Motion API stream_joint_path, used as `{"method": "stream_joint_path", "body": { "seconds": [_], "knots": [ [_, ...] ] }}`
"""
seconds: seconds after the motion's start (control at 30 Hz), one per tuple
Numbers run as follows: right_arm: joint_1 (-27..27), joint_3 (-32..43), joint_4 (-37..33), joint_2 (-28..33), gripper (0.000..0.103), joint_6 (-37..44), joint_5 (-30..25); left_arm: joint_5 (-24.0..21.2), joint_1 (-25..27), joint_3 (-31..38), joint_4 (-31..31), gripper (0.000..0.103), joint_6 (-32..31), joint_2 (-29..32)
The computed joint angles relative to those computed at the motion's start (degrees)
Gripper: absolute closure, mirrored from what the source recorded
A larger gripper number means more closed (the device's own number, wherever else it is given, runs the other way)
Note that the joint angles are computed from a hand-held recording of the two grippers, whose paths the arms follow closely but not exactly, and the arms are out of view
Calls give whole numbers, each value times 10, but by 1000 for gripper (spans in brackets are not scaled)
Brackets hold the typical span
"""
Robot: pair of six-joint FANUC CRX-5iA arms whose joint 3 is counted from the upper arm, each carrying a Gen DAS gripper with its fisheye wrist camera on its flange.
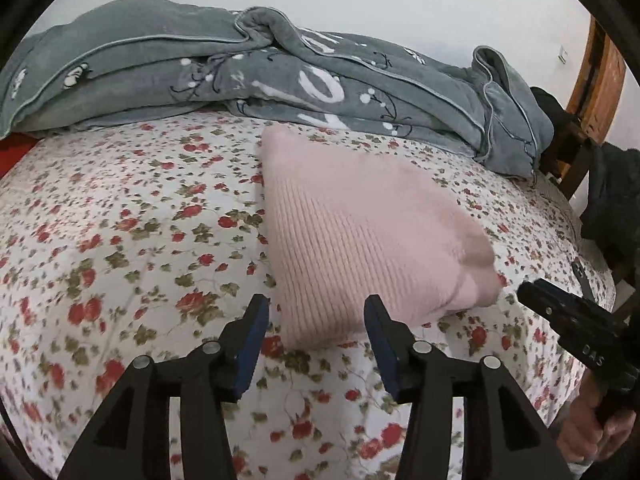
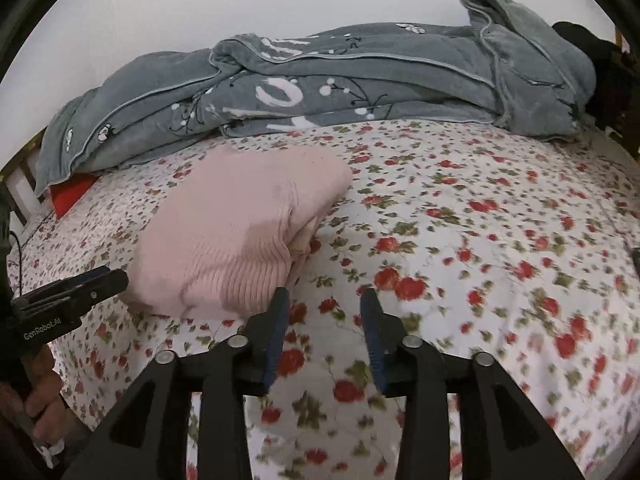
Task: Fold small clothes
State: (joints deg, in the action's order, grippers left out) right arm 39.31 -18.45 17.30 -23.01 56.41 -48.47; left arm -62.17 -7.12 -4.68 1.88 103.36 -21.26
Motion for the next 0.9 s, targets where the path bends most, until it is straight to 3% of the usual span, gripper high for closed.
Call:
{"method": "stream_joint_path", "body": {
  "seconds": [0.17, 0.37, 0.47, 0.5, 0.63, 0.9],
  "knots": [
    [40, -20, 80, -44, 57, -62, -33, -25, -39, 36, -60, 42, 49, -13],
    [78, -20, 126, -89, 47, -95, -72, -95, -128, 105, -173, 34, 121, -7],
    [95, -16, 135, -107, 31, -100, -92, -118, -162, 125, -206, 29, 144, -10],
    [107, -17, 145, -113, 22, -108, -103, -129, -178, 133, -222, 27, 156, -10],
    [175, -54, 236, -155, 10, -171, -142, -164, -234, 155, -276, 20, 189, -14],
    [243, -71, 276, -199, 6, -209, -204, -222, -328, 176, -361, 14, 247, -21]
  ]
}}
